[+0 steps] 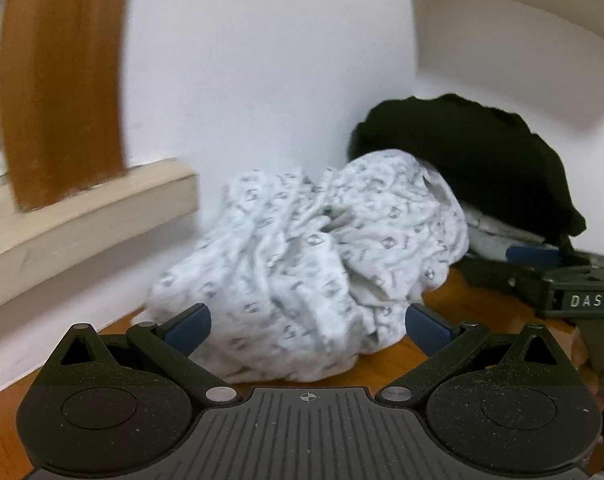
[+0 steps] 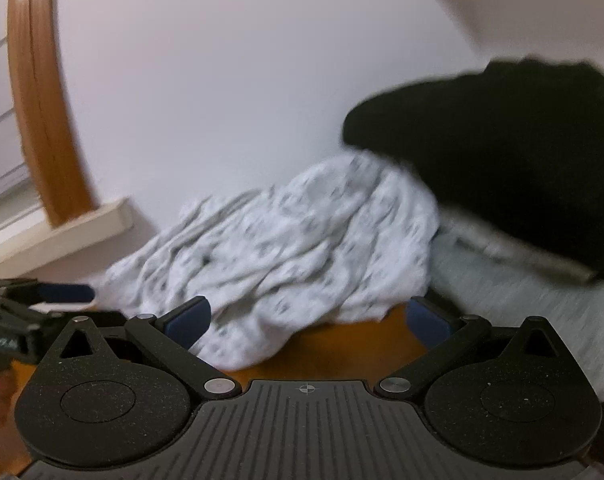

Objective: Fold clothes
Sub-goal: 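Move both tools toward the crumpled white patterned sheet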

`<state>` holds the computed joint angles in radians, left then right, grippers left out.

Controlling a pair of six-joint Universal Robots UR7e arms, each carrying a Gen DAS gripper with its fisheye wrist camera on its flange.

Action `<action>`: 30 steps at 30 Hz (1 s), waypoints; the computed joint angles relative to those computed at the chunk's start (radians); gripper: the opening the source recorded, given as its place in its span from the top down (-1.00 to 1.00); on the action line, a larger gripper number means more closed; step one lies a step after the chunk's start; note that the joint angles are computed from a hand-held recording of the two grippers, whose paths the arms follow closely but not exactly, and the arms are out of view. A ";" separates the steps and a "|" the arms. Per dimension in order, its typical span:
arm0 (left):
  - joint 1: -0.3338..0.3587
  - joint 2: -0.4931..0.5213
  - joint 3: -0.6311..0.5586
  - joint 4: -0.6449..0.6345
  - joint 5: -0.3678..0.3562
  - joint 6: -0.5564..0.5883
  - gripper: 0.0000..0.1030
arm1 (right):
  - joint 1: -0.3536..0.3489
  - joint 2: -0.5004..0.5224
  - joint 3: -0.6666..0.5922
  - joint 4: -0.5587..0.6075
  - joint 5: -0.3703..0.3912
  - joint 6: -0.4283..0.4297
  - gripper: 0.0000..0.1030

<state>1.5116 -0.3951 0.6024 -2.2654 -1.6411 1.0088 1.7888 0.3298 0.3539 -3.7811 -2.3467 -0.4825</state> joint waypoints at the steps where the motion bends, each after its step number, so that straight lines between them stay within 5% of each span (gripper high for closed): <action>1: -0.005 0.001 0.009 -0.015 0.011 0.011 -0.94 | -0.001 0.021 -0.045 0.014 -0.002 -0.013 -1.00; 4: -0.015 0.016 0.004 -0.029 0.044 0.018 -0.84 | -0.006 -0.033 0.053 0.021 0.018 0.033 -1.00; 7: -0.020 0.045 -0.044 0.008 0.071 0.002 -0.30 | -0.012 -0.089 0.158 0.035 0.046 0.160 -1.00; 10: -0.025 0.068 -0.066 0.001 0.111 0.020 -0.18 | -0.022 -0.131 0.246 0.029 0.095 0.241 -1.00; 12: -0.023 0.089 -0.099 0.017 0.125 0.027 -0.10 | -0.025 -0.136 0.259 0.019 0.110 0.237 -1.00; 15: -0.015 0.095 -0.124 0.045 0.105 0.026 0.55 | -0.013 -0.131 0.231 0.082 0.049 0.168 -1.00; 17: -0.010 0.093 -0.132 0.061 0.088 0.024 0.80 | -0.004 -0.106 0.171 0.131 -0.002 0.131 -1.00; 22: 0.006 0.047 -0.109 0.078 0.019 0.014 0.90 | 0.008 -0.013 -0.008 0.154 -0.055 0.063 -1.00; 30: 0.036 -0.016 -0.132 0.162 -0.078 0.018 0.91 | 0.001 -0.149 0.253 0.154 0.063 0.270 -1.00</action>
<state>1.5480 -0.4110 0.4703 -2.1038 -1.7191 1.0270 1.7894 0.1805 0.6065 -3.6272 -2.2832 -0.2127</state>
